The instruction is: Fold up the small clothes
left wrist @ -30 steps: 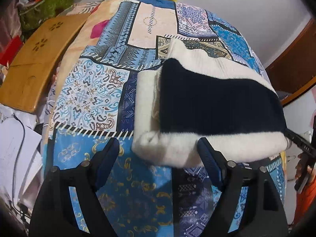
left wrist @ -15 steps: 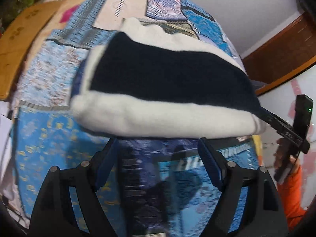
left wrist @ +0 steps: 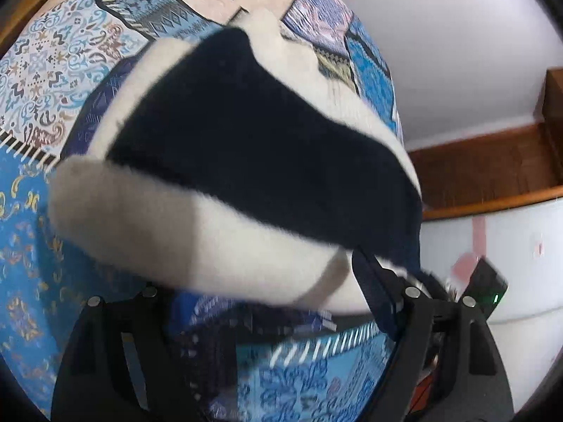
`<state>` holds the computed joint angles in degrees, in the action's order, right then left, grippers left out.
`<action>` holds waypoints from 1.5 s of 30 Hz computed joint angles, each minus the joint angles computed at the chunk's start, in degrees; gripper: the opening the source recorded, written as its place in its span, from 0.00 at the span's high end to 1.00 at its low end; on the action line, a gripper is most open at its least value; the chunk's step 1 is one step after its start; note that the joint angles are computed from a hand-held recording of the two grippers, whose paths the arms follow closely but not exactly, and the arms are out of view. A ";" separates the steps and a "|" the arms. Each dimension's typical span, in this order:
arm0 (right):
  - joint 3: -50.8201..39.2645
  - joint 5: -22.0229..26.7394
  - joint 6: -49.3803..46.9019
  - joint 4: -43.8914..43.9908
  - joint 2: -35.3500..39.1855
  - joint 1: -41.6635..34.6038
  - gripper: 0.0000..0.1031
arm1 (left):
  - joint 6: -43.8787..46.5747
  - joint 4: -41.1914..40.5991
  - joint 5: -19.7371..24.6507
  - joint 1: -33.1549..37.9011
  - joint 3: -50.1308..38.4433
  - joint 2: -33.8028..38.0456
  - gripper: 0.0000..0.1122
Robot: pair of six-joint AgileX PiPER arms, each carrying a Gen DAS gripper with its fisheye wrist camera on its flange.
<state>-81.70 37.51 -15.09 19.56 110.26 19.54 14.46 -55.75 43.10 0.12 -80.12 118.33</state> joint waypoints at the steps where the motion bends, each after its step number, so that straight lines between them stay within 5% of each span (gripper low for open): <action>1: -0.09 0.10 -0.20 0.34 0.10 -0.09 0.25 | -0.43 -0.34 -0.70 0.16 -0.33 0.27 0.27; 9: 1.06 -0.97 -0.55 1.48 -0.20 -0.06 0.24 | -3.05 -2.73 -4.88 1.68 -6.42 5.44 0.32; 13: 0.58 -0.15 0.14 1.39 -0.21 -0.12 0.25 | -12.36 12.42 -7.05 -0.32 -10.14 6.00 0.59; 17: -0.09 1.16 0.37 1.70 -0.48 -0.51 0.25 | -13.61 15.67 -7.79 -0.33 -10.00 4.97 0.73; 22: 1.15 0.82 -1.61 5.28 -3.01 -2.72 0.25 | -16.95 22.37 -9.22 0.14 -8.97 0.55 0.76; 30: 3.73 -2.92 -3.43 7.82 -6.75 -4.96 0.25 | -36.84 47.71 -12.79 -0.70 -8.16 -9.52 0.76; 39: 2.28 -0.69 -3.31 7.23 -1.20 -3.65 0.29 | -49.02 68.10 -5.33 -9.60 -18.95 -7.18 0.76; 45: 2.65 0.75 -7.57 14.31 0.72 -5.46 0.29 | -47.28 67.05 -1.52 -15.83 -29.34 -2.91 0.76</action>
<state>-79.06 38.26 -22.66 33.87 110.98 14.08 -32.82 11.30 41.58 -15.71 -109.45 115.42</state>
